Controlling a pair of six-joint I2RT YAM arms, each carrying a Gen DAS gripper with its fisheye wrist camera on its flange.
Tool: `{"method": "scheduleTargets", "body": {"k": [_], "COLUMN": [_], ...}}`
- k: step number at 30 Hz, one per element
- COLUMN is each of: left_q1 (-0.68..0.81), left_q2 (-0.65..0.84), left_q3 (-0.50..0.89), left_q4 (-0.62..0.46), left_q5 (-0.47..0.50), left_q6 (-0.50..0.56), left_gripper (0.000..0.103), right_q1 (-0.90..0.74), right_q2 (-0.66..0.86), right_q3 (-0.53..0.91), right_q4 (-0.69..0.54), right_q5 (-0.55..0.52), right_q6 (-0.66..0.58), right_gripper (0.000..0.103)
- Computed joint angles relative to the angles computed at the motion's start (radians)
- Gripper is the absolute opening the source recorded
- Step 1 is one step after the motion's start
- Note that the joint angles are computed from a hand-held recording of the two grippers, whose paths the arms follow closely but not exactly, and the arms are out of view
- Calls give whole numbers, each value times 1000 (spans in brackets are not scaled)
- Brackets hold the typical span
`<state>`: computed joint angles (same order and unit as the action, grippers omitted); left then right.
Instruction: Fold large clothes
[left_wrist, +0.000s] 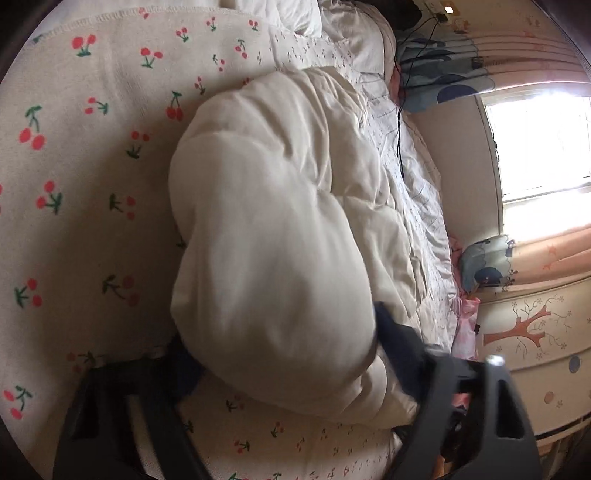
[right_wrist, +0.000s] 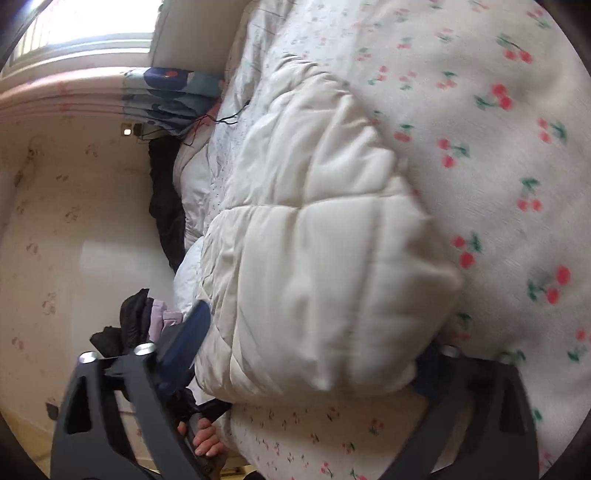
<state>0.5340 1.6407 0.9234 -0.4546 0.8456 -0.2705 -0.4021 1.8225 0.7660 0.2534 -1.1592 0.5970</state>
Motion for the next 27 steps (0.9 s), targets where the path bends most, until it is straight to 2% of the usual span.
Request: {"method": "scheduleTargets", "body": {"k": [1,2,3,6,7,9,11,12,13,15,16,17,19,20,22,24,25,27], "left_q1": [11,34,40,51,69,125,196,227,244,283,315,336,357,351,337,292,267,212], "left_q2": [14,27,19,-40,-65,-144,-196,-213,-217,-144,-81,-52,-90,-116,-119,-125,-135,-161], "left_q3": [10,23,30,34,29,18,-3,-28,-51,-79,-80,-80,-96,-102,-100,-116,-132,-166], "left_q4": [-14,-51,-84,-167,-202,-319,-452,-490,-495,-497,-509,-528,-523,-500,-446,-312,-243,-105], "left_q5": [27,52,56,50,58,87,103,93,71,78,111,142,157,156,176,184,177,143], "left_q6": [7,47,80,141,176,285,429,488,516,587,617,639,650,634,573,426,355,221], "left_gripper": [61,54,51,43,42,42,42,42,48,58,65,65,66,70,78,83,83,86], "right_q1": [-4,-15,-22,-50,-68,-118,-178,-201,-205,-211,-224,-246,-302,-340,-400,-377,-319,-147], "right_q2": [-2,9,12,-69,-123,-239,-273,-234,-187,-91,-38,-24,-83,-131,-347,-562,-655,-784], "right_q3": [-21,-59,-83,-134,-148,-161,-141,-105,-72,-61,-42,-43,-63,-81,-167,-212,-218,-197], "right_q4": [55,187,244,199,139,-97,-418,-642,-778,-803,-859,-893,-964,-977,-798,-690,-635,-549], "right_q5": [4,-33,-53,-87,-107,-154,-203,-203,-172,-108,-126,-150,-141,-136,-56,-2,47,198], "right_q6": [24,100,120,42,-13,-207,-488,-709,-853,-898,-957,-998,-1078,-1100,-934,-795,-697,-575], "right_gripper": [49,46,41,34,34,33,34,36,45,53,53,53,63,65,68,77,86,92]}}
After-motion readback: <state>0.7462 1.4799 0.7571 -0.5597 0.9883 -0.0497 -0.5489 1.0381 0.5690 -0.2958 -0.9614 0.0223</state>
